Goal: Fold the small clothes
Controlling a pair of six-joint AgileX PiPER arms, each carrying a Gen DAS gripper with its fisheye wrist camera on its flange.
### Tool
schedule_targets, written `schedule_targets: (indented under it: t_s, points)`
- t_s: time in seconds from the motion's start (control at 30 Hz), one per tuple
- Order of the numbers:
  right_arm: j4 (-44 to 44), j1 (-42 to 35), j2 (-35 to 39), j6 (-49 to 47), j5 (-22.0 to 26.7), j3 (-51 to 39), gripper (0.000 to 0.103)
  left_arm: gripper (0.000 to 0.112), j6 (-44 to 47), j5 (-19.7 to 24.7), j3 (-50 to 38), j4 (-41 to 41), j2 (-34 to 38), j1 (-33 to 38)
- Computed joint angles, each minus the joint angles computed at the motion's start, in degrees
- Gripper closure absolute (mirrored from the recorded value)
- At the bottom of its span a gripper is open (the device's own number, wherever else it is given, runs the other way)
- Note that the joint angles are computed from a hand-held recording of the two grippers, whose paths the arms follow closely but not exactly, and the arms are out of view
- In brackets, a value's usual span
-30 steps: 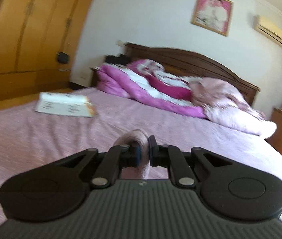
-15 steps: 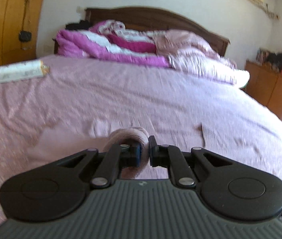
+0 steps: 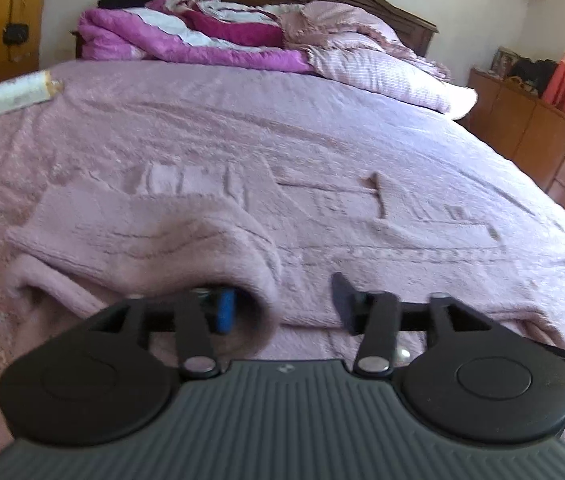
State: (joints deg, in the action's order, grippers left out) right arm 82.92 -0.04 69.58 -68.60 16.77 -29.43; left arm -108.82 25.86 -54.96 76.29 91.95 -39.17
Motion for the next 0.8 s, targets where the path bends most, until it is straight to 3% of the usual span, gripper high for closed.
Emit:
schedule_targets:
  t_s: [0.17,0.4,0.67,0.8]
  points:
    - [-1.40,0.04,0.28,1.52,0.50,-0.41,0.000,0.046,9.17,-3.65,0.57,-8.88,-3.30,0.94]
    - [-6.27,-0.16,0.85,6.16,3.27,-2.56,0.000,0.046,21.97,-0.35,1.59,-20.20,-7.63,-0.07]
    - [-18.28,5.02,3.87,18.08,4.40,-9.95,0.000,0.046,21.94,5.25,5.70,-20.72,-13.54,-1.06]
    - [-22.24,8.10,7.51,22.86,7.26,-15.68,0.000,0.046,19.27,9.19,8.14,-18.69,-16.02,-1.35]
